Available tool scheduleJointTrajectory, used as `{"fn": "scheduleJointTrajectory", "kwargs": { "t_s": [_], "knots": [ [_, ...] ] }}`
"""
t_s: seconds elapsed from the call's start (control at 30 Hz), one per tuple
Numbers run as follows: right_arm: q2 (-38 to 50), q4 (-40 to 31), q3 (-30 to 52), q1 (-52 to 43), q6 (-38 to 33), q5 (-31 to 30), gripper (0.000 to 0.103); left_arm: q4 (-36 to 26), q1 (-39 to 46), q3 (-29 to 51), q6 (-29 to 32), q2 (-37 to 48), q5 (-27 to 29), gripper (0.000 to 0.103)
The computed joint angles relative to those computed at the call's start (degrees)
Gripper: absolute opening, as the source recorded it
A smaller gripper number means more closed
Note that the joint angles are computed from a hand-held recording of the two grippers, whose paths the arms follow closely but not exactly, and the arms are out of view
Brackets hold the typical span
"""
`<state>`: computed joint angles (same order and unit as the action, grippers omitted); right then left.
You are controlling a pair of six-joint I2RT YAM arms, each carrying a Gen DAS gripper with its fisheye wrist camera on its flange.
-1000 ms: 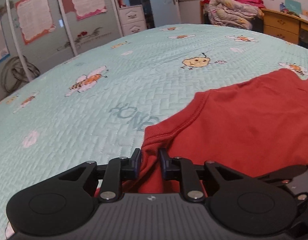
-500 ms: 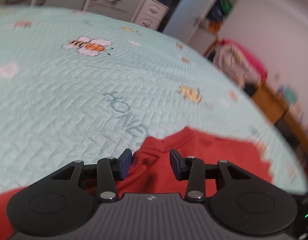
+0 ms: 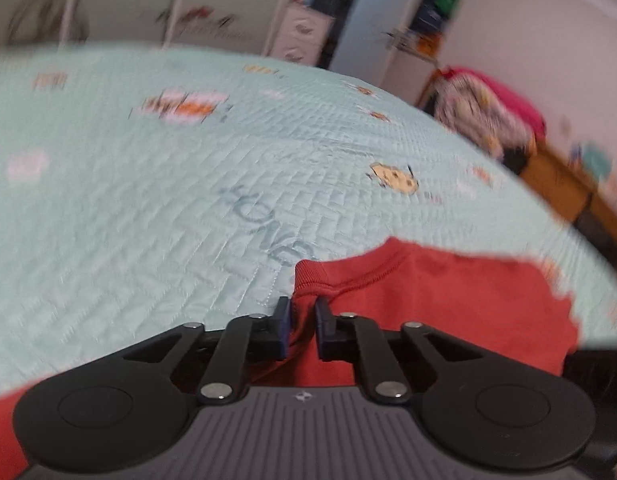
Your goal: Fold clothes
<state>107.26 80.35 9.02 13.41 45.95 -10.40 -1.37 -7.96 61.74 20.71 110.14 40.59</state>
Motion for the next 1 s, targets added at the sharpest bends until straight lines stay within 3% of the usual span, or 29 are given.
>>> {"fn": "scheduleJointTrajectory", "kwargs": {
  "t_s": [0.2,0.33,0.53,0.7,0.77,0.8,0.9,0.93,1.0],
  "knots": [
    [-1.4,-1.8,-0.2,0.5,0.2,1.1,0.038,18.4,-6.3,-9.4,5.6,-4.0,-17.9,0.005],
    [-1.0,-1.2,-0.3,0.3,0.3,0.8,0.038,19.8,-10.0,-6.0,10.1,2.0,-25.4,0.006],
    [-0.8,-1.1,-0.3,-0.1,0.4,0.2,0.037,22.5,-7.4,-5.7,4.1,3.4,-23.1,0.020],
    [-0.3,-0.5,-0.3,-0.1,0.5,-0.1,0.039,30.5,-3.0,-10.5,-16.4,-1.7,-18.8,0.023],
    [-0.3,-0.5,-0.3,-0.1,0.6,-0.1,0.039,32.3,-0.2,-12.5,-25.6,-3.7,-14.0,0.023],
    [-0.3,-0.4,-0.2,-0.1,0.6,-0.1,0.039,31.0,1.0,-12.9,-27.0,-4.5,-10.2,0.023],
    [0.0,0.0,-0.2,0.0,0.9,-0.1,0.039,19.1,1.5,-10.0,-21.0,-4.2,-3.4,0.023],
    [0.1,0.2,-0.3,0.0,1.0,-0.1,0.039,18.1,0.9,-9.7,-19.6,-3.5,-6.3,0.023],
    [0.7,1.1,-0.2,-0.3,1.0,-0.8,0.039,16.8,-0.3,-9.3,-17.3,-2.0,-12.7,0.012]
  ]
}}
